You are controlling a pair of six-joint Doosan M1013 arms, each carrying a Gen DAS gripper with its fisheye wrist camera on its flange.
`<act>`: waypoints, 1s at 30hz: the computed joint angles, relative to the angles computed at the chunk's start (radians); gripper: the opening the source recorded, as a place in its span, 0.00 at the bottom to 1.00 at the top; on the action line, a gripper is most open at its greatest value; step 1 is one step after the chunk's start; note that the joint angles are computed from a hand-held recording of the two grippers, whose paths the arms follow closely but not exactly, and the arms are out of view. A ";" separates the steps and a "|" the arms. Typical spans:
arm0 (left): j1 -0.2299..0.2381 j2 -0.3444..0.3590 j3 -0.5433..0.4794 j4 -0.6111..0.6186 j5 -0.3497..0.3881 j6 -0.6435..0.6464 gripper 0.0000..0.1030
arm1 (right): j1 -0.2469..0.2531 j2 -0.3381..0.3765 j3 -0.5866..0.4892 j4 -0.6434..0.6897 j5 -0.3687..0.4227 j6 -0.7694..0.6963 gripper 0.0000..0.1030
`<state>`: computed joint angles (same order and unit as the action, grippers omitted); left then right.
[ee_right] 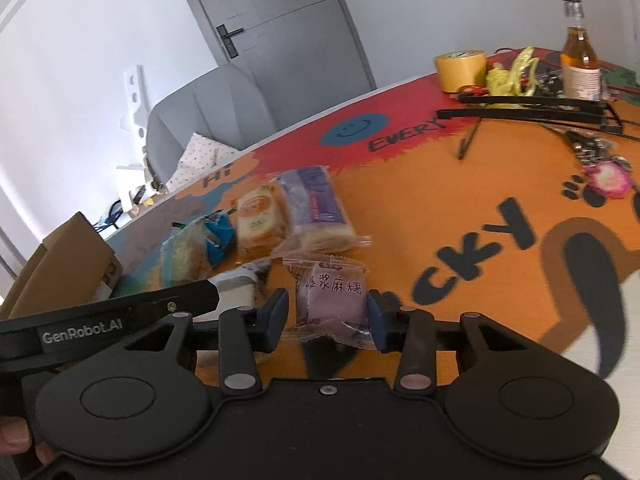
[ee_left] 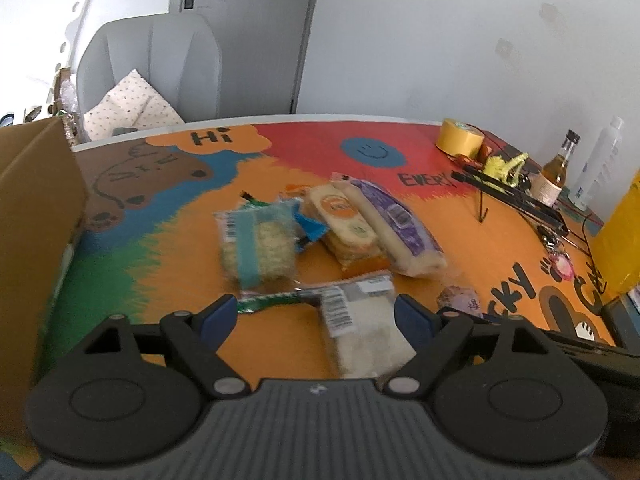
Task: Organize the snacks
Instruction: 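Grasp the white bread packet with the left gripper while right grasps purple mochi packet, then carry both packets into the cardboard box and open both grippers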
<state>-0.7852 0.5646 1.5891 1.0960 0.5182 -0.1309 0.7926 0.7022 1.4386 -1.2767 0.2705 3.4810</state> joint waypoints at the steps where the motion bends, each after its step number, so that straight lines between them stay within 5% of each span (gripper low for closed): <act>1: -0.002 0.004 -0.005 -0.006 -0.001 0.007 0.83 | -0.001 -0.002 0.004 -0.004 0.006 0.004 0.39; 15: -0.010 0.043 -0.047 -0.086 0.006 0.086 0.82 | 0.006 -0.010 0.022 -0.015 0.096 -0.013 0.46; 18: -0.014 0.043 -0.046 -0.084 0.021 0.114 0.76 | 0.008 -0.006 0.016 -0.026 0.108 -0.013 0.48; 22: -0.016 0.040 -0.046 -0.102 0.043 0.157 0.48 | 0.019 0.004 -0.003 0.009 0.147 -0.080 0.48; 23: -0.015 0.037 -0.043 -0.108 0.040 0.160 0.48 | 0.022 0.006 -0.008 0.020 0.160 -0.097 0.36; 30: -0.017 0.008 -0.003 -0.082 0.020 0.112 0.45 | 0.029 -0.004 0.000 0.022 0.131 -0.067 0.31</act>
<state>-0.8021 0.5723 1.5857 1.0138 0.5379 -0.0191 0.8214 0.6986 1.4382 -1.2548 0.4015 3.4137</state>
